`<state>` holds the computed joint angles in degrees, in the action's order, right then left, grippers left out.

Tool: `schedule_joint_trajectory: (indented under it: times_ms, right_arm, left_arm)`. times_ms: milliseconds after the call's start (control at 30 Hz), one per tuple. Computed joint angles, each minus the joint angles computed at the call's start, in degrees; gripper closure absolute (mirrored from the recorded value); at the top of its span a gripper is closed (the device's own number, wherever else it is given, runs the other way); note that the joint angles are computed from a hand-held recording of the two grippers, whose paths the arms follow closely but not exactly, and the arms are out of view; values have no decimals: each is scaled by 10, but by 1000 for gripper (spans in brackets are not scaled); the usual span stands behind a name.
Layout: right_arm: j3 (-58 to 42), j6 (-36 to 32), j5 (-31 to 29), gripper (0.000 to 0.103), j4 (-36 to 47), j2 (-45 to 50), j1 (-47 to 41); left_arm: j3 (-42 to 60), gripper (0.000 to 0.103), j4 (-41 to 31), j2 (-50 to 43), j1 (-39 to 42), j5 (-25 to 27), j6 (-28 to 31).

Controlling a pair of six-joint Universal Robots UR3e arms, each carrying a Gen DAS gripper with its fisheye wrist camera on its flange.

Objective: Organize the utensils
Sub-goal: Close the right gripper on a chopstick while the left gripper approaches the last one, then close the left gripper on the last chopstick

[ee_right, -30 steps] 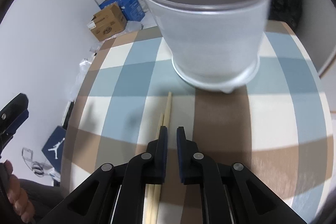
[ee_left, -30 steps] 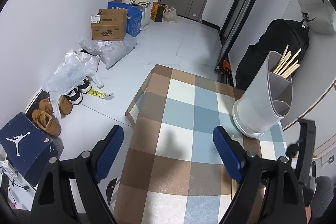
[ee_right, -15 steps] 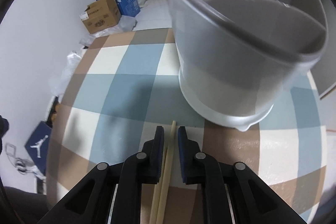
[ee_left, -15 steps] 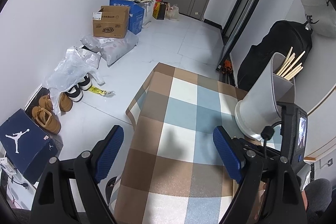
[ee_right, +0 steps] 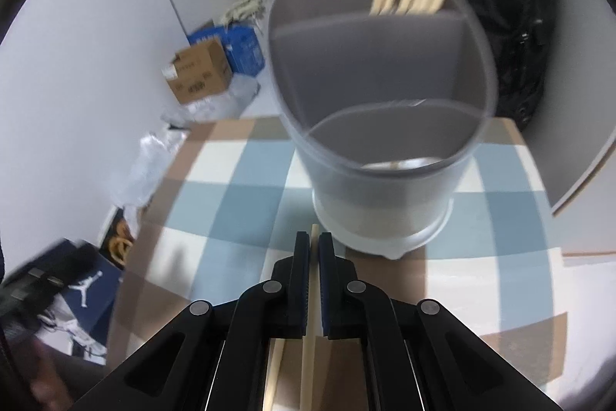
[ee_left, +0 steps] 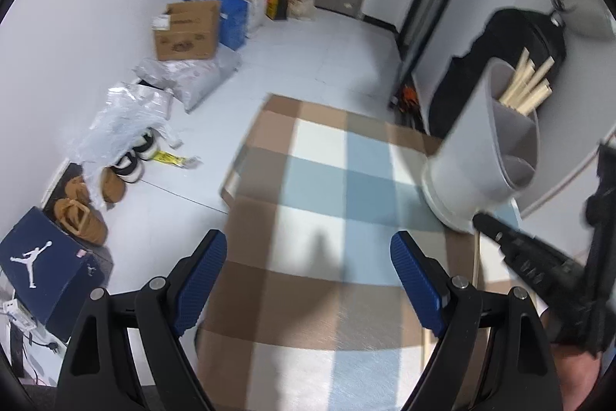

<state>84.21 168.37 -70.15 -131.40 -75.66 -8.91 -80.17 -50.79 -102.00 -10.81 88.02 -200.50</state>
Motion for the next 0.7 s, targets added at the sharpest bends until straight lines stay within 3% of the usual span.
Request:
schedule_joint_trajectory:
  times_ms: [200, 533, 700]
  right_arm:
    - [19, -28, 67, 99, 35, -56, -60]
    - [43, -96, 188, 99, 123, -139, -184]
    - [41, -155, 250, 99, 179, -168, -226]
  left_arm:
    - [76, 19, -69, -51, -33, -40, 24]
    - [219, 20, -177, -145, -93, -29, 37]
    - [273, 31, -223, -177, -95, -41, 23]
